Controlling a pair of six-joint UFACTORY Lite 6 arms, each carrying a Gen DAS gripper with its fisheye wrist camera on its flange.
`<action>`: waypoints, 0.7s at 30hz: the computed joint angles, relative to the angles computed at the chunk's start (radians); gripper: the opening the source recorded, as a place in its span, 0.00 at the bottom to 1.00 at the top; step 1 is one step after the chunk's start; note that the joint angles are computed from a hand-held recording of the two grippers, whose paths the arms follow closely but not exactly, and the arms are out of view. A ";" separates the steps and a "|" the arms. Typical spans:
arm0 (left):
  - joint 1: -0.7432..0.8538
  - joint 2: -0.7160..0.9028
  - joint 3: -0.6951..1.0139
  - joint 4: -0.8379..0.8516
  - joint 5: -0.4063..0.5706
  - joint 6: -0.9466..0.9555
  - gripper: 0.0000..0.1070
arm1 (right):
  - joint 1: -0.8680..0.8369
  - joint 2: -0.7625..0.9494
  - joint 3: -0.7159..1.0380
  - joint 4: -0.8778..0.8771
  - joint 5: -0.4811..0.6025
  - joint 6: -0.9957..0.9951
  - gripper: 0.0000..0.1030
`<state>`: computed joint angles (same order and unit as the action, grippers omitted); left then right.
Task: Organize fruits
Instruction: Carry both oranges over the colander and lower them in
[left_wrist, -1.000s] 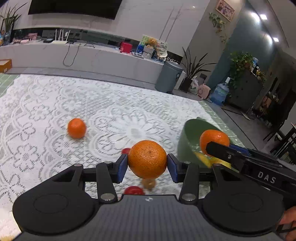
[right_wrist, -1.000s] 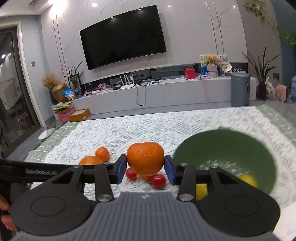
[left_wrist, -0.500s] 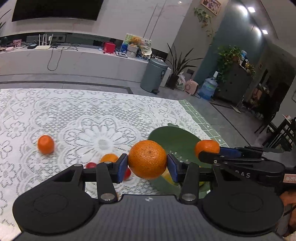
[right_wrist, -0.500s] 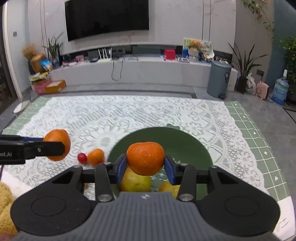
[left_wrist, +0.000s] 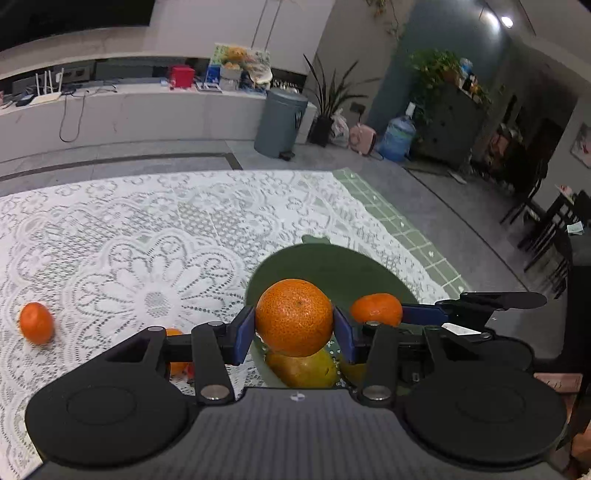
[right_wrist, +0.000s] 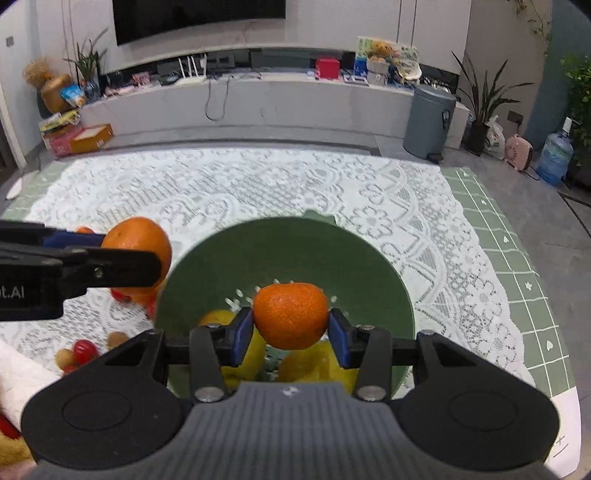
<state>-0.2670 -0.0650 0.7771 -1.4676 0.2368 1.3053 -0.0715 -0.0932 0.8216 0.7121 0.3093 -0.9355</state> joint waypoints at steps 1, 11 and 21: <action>-0.006 0.025 0.015 0.001 -0.003 0.004 0.49 | 0.007 0.016 0.004 -0.021 -0.018 0.022 0.41; -0.037 0.203 0.134 0.135 -0.017 -0.086 0.49 | -0.011 0.127 0.041 0.080 -0.058 -0.070 0.41; -0.051 0.266 0.186 0.200 -0.028 -0.150 0.49 | -0.027 0.159 0.044 0.246 -0.074 -0.212 0.41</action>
